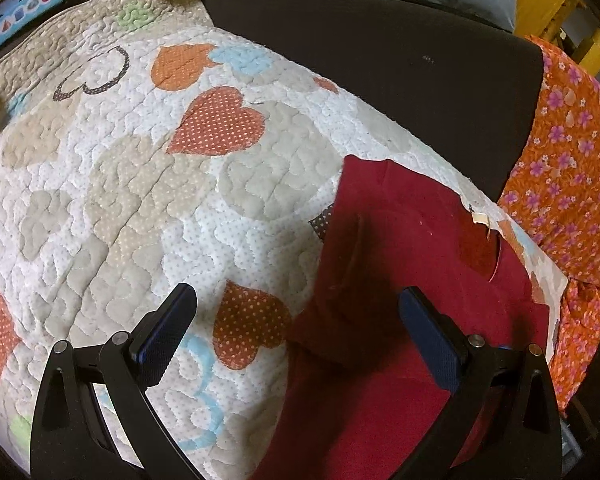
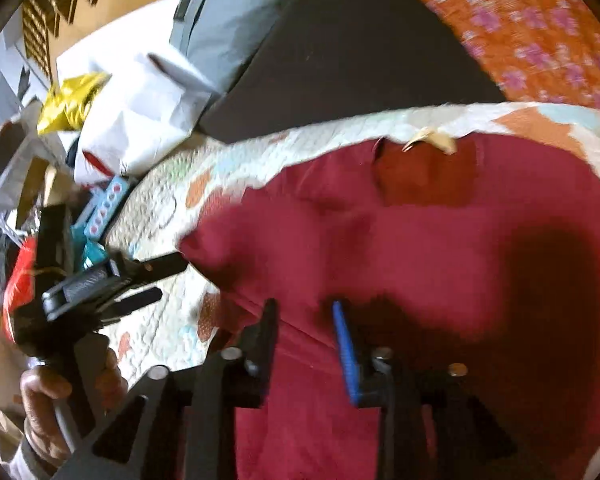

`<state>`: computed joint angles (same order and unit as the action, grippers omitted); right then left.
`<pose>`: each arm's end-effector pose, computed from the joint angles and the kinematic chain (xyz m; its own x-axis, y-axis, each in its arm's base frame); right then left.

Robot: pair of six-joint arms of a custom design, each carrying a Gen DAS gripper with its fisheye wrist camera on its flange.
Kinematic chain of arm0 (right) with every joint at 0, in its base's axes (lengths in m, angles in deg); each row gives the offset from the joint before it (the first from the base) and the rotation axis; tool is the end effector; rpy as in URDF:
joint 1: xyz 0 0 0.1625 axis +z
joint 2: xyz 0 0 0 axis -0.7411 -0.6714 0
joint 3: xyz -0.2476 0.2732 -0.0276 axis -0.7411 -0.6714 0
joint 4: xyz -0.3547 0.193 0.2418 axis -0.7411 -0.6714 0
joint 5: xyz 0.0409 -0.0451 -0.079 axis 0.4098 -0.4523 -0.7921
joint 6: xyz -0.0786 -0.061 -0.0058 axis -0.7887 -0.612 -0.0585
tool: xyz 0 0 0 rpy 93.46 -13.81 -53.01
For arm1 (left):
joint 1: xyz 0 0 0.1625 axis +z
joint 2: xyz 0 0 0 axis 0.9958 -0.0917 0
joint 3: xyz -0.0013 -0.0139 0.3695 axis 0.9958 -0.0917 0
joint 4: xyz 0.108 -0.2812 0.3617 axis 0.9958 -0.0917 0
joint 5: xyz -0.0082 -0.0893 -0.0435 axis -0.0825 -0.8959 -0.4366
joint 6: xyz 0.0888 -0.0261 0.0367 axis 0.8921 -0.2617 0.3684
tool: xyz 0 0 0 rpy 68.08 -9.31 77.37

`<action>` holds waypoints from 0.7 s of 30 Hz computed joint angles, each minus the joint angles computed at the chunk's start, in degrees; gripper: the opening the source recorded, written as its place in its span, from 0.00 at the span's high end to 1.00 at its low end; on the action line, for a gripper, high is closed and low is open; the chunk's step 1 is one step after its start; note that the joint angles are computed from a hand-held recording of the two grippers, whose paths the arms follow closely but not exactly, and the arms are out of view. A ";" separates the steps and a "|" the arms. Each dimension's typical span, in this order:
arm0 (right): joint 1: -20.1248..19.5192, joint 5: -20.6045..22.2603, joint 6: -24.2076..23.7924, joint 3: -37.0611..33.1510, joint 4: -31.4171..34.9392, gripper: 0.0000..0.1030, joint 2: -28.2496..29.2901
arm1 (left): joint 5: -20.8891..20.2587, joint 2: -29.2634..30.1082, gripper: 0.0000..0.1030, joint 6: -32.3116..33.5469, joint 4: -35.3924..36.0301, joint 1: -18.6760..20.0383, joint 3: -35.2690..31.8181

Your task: Fold small clothes

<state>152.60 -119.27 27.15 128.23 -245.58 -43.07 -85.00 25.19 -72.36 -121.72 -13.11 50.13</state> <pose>0.2672 -0.6478 0.0121 -0.9519 0.0274 0.3051 -0.1566 0.8125 -0.5615 -0.0518 -0.7331 0.2748 -0.8842 0.1076 -0.4544 0.2898 0.8895 -0.3532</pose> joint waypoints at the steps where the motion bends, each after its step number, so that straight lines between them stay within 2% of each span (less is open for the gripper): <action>1: 0.08 -0.42 0.27 0.06 0.02 0.72 -0.12 | 0.28 0.07 0.01 0.34 -0.11 -0.07 0.09; 5: 0.21 -1.87 0.73 3.41 -0.42 0.72 -3.45 | 0.17 0.29 0.01 0.30 -0.53 0.32 0.24; 7: 0.52 -5.17 -0.98 5.28 -1.86 0.72 -4.98 | 0.90 0.61 0.01 0.83 -1.58 0.34 0.55; 11: 1.45 -17.65 -2.99 8.89 -7.78 0.72 -8.08 | 1.55 1.94 0.01 1.00 -1.46 0.64 0.50; 13: 1.16 -24.09 -1.78 9.85 -8.02 0.71 -9.63 | 1.79 2.76 0.01 1.75 -1.79 0.63 0.24; 15: -0.08 -27.97 1.29 10.62 -6.85 0.69 -11.01 | 3.80 4.06 0.01 3.08 -3.64 0.28 0.01; 17: -2.09 -27.53 5.62 11.75 -4.43 0.67 -12.71 | 4.64 5.05 0.03 4.21 -5.41 0.18 -0.19; 20: -5.62 -17.78 9.66 13.18 -0.67 0.66 -14.82 | 4.54 5.78 0.12 3.87 -3.98 0.23 -0.91; 21: -5.79 -17.49 8.29 13.05 -0.96 0.68 -14.63 | 4.01 5.68 0.13 3.62 -3.15 0.23 -0.94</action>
